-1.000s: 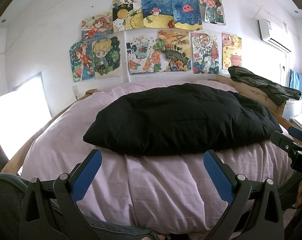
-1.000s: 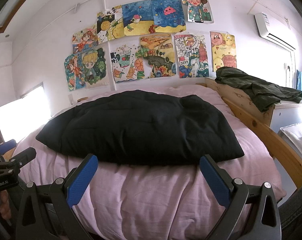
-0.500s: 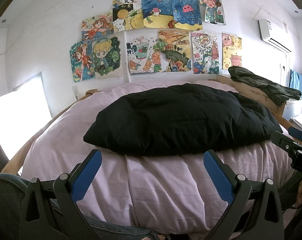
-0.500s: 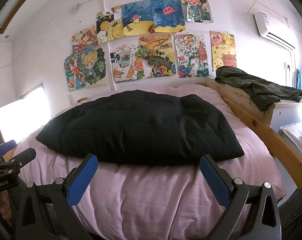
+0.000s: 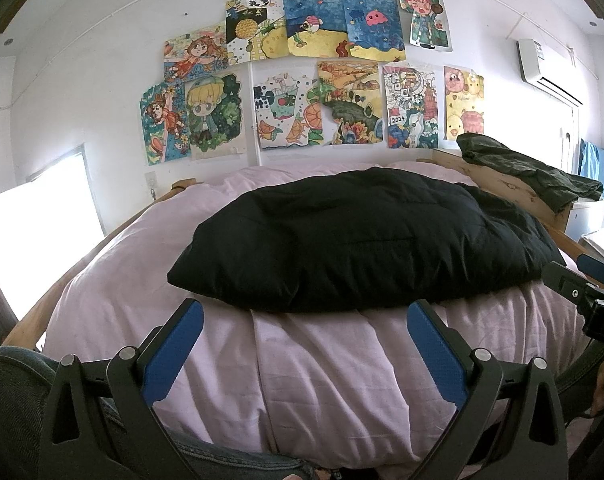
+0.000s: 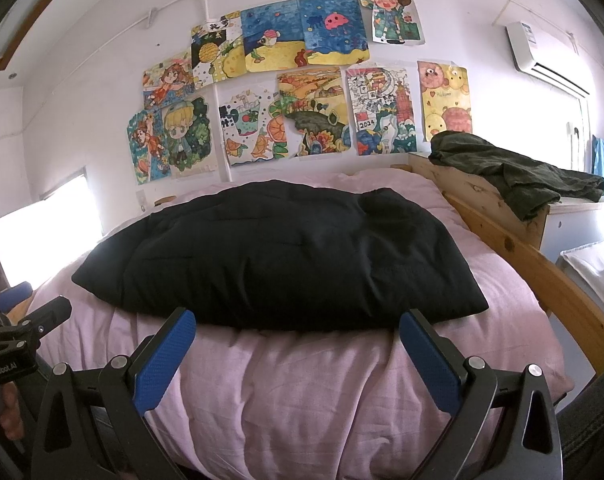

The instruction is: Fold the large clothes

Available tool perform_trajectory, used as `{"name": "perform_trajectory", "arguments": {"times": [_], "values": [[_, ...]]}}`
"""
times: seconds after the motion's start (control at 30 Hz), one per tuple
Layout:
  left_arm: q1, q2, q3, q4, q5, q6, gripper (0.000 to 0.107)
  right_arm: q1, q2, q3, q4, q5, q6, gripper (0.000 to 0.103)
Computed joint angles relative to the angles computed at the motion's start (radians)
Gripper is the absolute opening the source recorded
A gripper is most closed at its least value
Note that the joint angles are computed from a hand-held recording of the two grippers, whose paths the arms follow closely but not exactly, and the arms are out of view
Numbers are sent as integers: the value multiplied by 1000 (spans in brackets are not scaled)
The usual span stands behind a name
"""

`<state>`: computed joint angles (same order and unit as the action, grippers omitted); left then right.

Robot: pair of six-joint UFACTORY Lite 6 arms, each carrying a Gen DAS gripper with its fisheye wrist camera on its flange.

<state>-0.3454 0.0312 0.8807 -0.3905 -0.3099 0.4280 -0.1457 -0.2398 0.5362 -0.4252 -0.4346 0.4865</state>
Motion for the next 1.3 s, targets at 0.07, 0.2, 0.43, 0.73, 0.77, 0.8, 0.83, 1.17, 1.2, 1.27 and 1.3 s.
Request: {"name": "perform_trajectory", "arguments": {"times": [0.07, 0.2, 0.43, 0.73, 0.77, 0.8, 0.83, 1.17, 1.2, 1.27, 1.3], "values": [[-1, 1, 0, -3, -1, 3, 100, 1, -1, 0, 1, 1, -1, 103], [-1, 0, -1, -2, -1, 2, 100, 3, 0, 0, 7, 2, -4, 103], [-3, 0, -2, -8, -2, 8, 100, 1, 0, 1, 3, 1, 0, 103], [-1, -1, -3, -1, -3, 1, 100, 4, -2, 0, 9, 3, -3, 103], [-1, -1, -3, -1, -4, 1, 100, 3, -1, 0, 8, 2, -3, 103], [-2, 0, -3, -2, -5, 1, 100, 4, -2, 0, 9, 3, -3, 103], [-2, 1, -3, -2, -5, 1, 100, 4, -1, 0, 8, 2, -2, 103], [-1, 0, -4, 1, -6, -1, 100, 8, -3, 0, 18, 5, -8, 103], [-2, 0, -4, 1, -7, -1, 100, 8, -2, 1, 18, 5, -8, 103], [-3, 2, -5, 0, -8, -1, 100, 8, -3, 0, 18, 6, -7, 103], [-2, 1, -5, 1, -8, -2, 100, 8, -3, 0, 18, 6, -7, 103]]}}
